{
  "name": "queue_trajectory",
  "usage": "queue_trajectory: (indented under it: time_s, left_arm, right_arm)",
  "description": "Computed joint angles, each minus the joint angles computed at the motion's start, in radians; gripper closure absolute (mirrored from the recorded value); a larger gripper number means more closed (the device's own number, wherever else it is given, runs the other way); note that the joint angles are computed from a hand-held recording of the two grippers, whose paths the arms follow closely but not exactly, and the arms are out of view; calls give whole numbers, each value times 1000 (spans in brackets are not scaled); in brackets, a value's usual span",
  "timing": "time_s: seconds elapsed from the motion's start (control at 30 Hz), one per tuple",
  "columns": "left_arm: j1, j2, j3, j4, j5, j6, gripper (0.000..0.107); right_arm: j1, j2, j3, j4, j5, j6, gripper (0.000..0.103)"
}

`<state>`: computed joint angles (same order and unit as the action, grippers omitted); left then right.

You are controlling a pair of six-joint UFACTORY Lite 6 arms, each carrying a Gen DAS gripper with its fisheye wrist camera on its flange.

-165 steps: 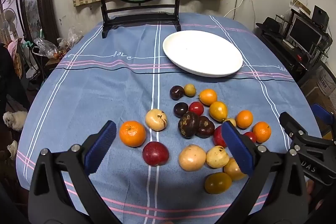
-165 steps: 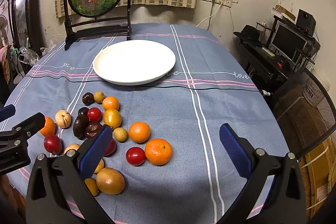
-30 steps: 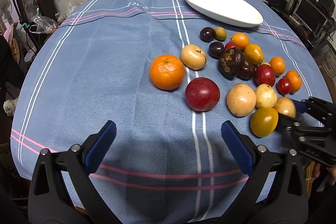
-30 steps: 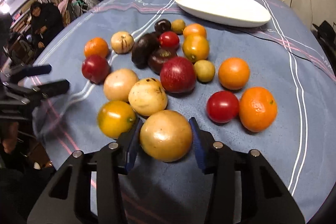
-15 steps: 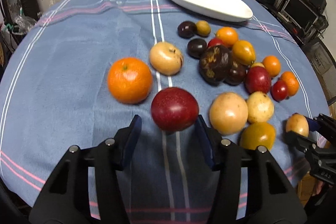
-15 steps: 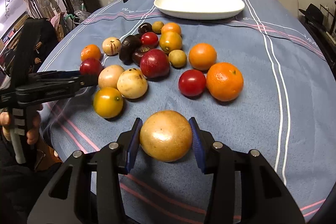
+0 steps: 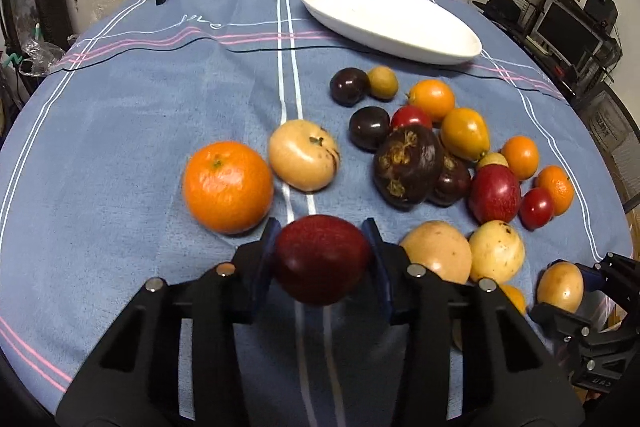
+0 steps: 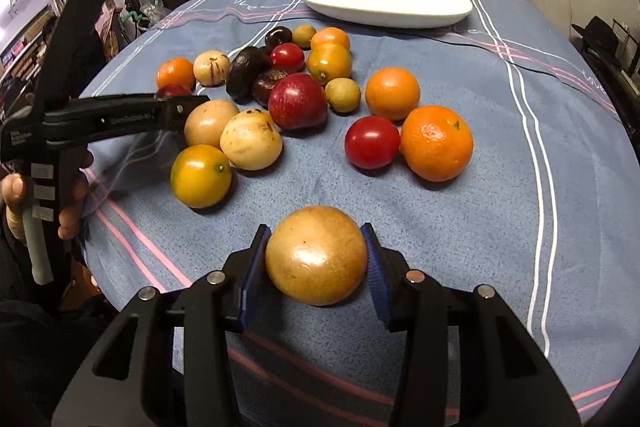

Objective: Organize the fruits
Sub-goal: 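Carry both fruits over the white plate and open both grippers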

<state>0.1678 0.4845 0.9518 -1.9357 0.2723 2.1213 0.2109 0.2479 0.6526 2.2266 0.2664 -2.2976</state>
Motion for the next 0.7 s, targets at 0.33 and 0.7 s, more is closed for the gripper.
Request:
queue_trajectory:
  time_s: [0.33,0.7]
  left_arm:
    - [64,-198,-124,210,83,-194,65]
    - [-45,10,429,966,194,-1035,64]
  right_arm:
    - [-104,-77,25,-235,64,211,58]
    - [-157,135,510,-894,140,802,57]
